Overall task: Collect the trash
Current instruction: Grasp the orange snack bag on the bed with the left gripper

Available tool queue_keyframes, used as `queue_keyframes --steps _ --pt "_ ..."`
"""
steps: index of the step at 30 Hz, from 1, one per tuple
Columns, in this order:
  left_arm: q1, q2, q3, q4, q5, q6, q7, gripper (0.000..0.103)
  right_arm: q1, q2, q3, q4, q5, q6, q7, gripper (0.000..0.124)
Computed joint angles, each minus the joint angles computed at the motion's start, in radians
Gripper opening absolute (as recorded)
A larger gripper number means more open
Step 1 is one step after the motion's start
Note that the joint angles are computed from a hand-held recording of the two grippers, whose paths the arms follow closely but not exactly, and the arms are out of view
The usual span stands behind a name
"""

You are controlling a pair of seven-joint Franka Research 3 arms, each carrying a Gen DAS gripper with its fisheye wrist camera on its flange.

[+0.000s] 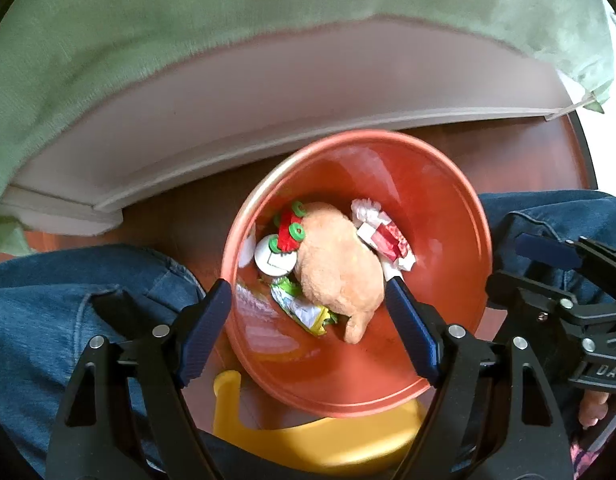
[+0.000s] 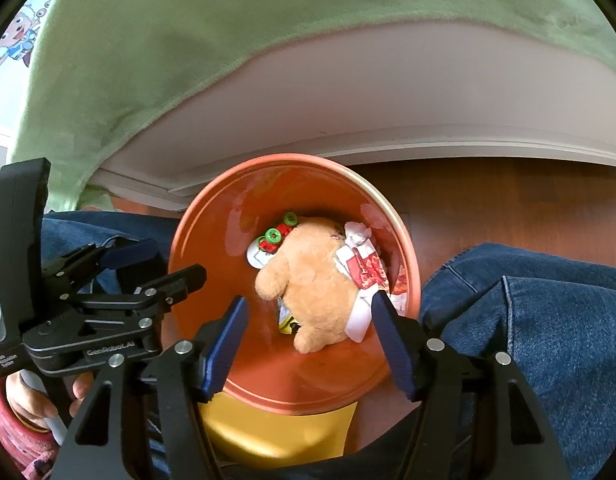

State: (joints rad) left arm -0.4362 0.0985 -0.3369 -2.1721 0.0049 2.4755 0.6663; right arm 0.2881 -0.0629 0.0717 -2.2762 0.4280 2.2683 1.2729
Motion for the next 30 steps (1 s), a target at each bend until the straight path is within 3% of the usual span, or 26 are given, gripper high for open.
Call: queue_keyframes --steps 6,10,18,24,30 --pt "-0.002 -0.101 0.008 -0.043 0.070 0.053 -0.026 0.077 0.004 -0.038 -0.001 -0.007 0.034 0.015 -0.038 0.066" --pt "0.007 -0.177 0.011 -0.040 0.216 0.035 -0.092 0.078 0.007 -0.082 -0.008 -0.015 0.067 0.043 -0.075 0.067" --pt "0.097 -0.288 0.026 0.027 0.450 -0.006 -0.137 0.084 0.018 -0.160 -0.024 -0.012 0.144 0.122 -0.165 0.071" --pt "0.180 -0.218 0.075 0.188 0.505 -0.021 -0.109 0.085 0.021 -0.177 -0.026 -0.007 0.159 0.140 -0.196 0.073" --pt "0.220 0.019 0.129 0.517 0.524 -0.121 -0.009 0.085 0.019 -0.162 -0.037 0.013 0.199 0.119 -0.183 0.073"
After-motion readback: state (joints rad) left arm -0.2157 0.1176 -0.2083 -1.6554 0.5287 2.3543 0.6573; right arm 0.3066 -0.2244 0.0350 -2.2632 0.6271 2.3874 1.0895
